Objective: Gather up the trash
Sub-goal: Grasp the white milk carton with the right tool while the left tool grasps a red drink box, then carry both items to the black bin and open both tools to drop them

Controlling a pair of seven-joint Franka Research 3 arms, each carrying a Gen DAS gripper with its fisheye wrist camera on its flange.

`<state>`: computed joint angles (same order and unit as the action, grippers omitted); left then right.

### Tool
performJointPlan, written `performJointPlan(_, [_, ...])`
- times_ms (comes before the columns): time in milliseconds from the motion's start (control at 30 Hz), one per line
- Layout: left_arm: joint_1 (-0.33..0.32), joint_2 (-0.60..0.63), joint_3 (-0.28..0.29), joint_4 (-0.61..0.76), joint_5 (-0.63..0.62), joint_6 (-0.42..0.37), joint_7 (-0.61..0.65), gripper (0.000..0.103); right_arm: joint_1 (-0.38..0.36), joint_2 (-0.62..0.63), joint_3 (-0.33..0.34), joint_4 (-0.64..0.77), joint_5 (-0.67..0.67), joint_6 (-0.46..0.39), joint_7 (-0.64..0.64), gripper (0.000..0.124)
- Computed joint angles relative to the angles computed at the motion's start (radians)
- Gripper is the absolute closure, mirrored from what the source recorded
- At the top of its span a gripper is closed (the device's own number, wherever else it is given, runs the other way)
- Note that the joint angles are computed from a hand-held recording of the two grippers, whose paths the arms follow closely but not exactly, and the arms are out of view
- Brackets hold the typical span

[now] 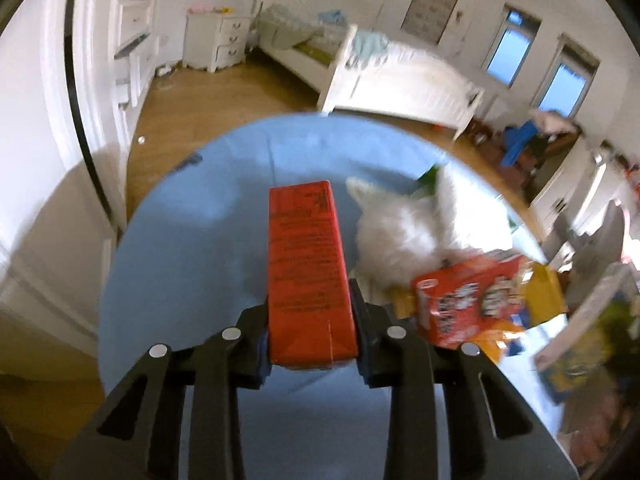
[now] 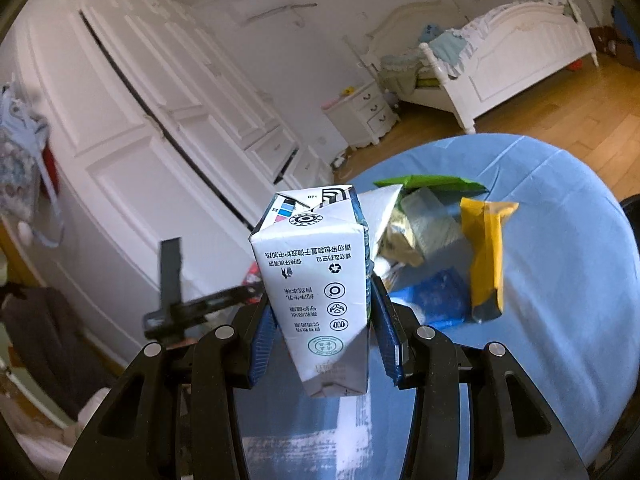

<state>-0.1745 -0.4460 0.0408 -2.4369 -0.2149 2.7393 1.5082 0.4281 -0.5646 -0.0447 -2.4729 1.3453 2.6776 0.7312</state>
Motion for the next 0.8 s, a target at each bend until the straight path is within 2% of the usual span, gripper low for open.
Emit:
performJointPlan(67, [0.000,-0.031,-0.012,-0.003,0.016,0.020,0.001,0.071,0.007,0.004,-0.021,-0.004,0.034,-0.025,-0.016,0.079])
performJointPlan(133, [-0.027,-0.048,-0.014,0.014,0.011,0.037,0.003,0.071,0.000,0.005,-0.032,-0.008,0.067,-0.043,-0.024,0.079])
performJointPlan(200, [-0.085,-0.043,-0.002,0.049,-0.016,0.050,0.027,0.071,-0.017,-0.018,-0.041,-0.020,0.123,-0.029,-0.071,0.079])
performJointPlan(300, [-0.208,0.013,0.011,0.140,-0.085,0.044,0.109,0.071,-0.067,-0.071,-0.047,-0.036,0.219,0.041,-0.155,0.079])
performJointPlan(400, [-0.380,0.147,0.044,0.290,-0.281,-0.004,0.300,0.071,-0.149,-0.110,-0.042,-0.055,0.315,0.164,-0.208,0.079])
performJointPlan(433, [-0.407,0.187,0.047,0.332,-0.332,-0.027,0.344,0.071,-0.183,-0.115,-0.043,-0.062,0.322,0.199,-0.189,0.079])
performJointPlan(500, [-0.459,0.310,0.042,0.456,-0.465,-0.102,0.438,0.071,-0.241,-0.105,-0.064,-0.080,0.248,0.224,-0.073,0.079])
performJointPlan(567, [-0.465,0.408,0.001,0.546,-0.493,-0.138,0.457,0.071,-0.289,-0.078,-0.081,-0.096,0.141,0.243,0.048,0.079])
performJointPlan(667, [-0.445,0.569,-0.052,0.712,-0.519,-0.229,0.451,0.071,-0.333,-0.017,-0.122,-0.106,-0.014,0.228,0.184,0.079])
performJointPlan(800, [-0.442,0.729,-0.110,0.873,-0.429,-0.274,0.375,0.071,-0.339,0.069,-0.184,-0.099,-0.090,0.184,0.248,0.079])
